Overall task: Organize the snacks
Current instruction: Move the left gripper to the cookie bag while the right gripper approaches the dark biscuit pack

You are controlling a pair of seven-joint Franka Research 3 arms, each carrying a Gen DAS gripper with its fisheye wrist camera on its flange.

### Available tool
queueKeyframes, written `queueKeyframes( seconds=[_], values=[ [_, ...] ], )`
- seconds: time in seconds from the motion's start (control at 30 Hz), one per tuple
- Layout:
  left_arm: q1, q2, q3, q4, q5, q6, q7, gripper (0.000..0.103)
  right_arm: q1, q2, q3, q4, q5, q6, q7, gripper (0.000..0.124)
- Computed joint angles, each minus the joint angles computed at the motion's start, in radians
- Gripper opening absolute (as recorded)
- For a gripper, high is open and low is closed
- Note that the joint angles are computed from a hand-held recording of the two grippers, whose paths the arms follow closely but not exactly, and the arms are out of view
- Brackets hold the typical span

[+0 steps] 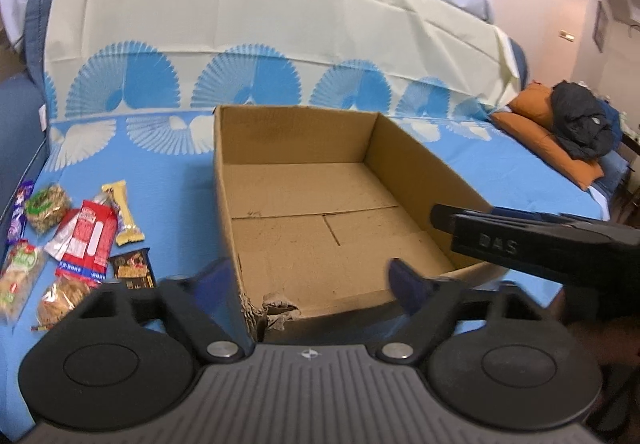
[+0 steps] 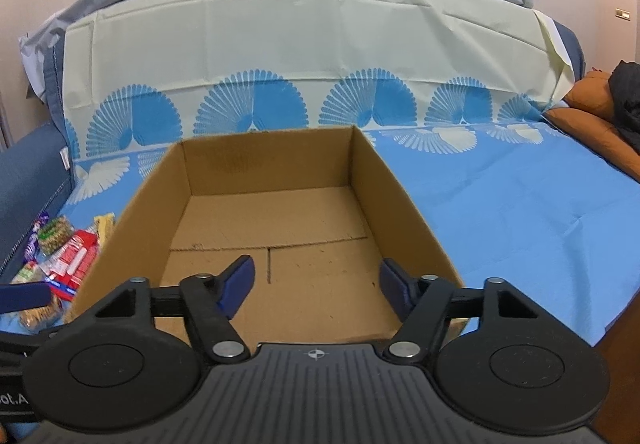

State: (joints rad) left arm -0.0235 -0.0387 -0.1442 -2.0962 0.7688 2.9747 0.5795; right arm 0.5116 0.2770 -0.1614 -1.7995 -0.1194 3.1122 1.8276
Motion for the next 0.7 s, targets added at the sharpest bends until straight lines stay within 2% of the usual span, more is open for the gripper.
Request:
queueKeyframes(
  seconds=[0.03,0.07,0.1,0.2,0.27,0.3,0.43,0.5,0.53,0.6,0.63,0.7],
  values=[
    [-0.008,-0.012,0.01,-0.019,-0.096,0.02,0.093,0.065,-0.004,0.001,0.009,0.0,0.006,0.009,-0.004,0.065],
    [-0.023,-0.024,0.024,-0.037,-0.217,0.039,0.208,0.052,-0.008,0.0,0.017,0.0,0.014,0.017,-0.01,0.061],
    [-0.035,-0.037,0.036,-0.054,-0.304,0.057,0.297,0.045,-0.024,0.001,0.042,0.002,0.034,0.025,-0.028,0.06],
    [-0.074,-0.084,0.09,-0.089,-0.486,0.112,0.559,0.043,-0.11,0.004,0.169,0.011,0.137,0.051,-0.123,0.056],
    [-0.12,-0.116,0.154,-0.112,-0.6,0.134,0.732,0.043,-0.197,0.007,0.294,0.015,0.217,0.075,-0.213,0.057],
    [-0.118,-0.127,0.163,-0.121,-0.621,0.136,0.77,0.043,-0.225,0.01,0.337,0.018,0.244,0.083,-0.246,0.057],
    [-0.211,-0.135,0.313,-0.134,-0.857,0.108,1.013,0.045,-0.343,0.029,0.531,0.033,0.331,0.114,-0.381,0.057],
    [-0.185,-0.114,0.333,-0.135,-0.917,0.077,1.037,0.051,-0.39,0.052,0.621,0.053,0.352,0.121,-0.448,0.057],
    [-0.146,-0.102,0.317,-0.142,-0.907,0.072,1.006,0.052,-0.405,0.065,0.657,0.063,0.358,0.122,-0.48,0.057],
    [-0.036,-0.078,0.26,-0.167,-0.834,0.069,0.863,0.064,-0.416,0.087,0.702,0.083,0.367,0.113,-0.534,0.057],
    [0.01,-0.067,0.233,-0.164,-0.81,0.039,0.778,0.072,-0.414,0.096,0.718,0.091,0.368,0.107,-0.561,0.058],
    [0.048,-0.053,0.219,-0.182,-0.841,0.082,0.745,0.082,-0.404,0.109,0.734,0.104,0.373,0.087,-0.606,0.058]
  ],
)
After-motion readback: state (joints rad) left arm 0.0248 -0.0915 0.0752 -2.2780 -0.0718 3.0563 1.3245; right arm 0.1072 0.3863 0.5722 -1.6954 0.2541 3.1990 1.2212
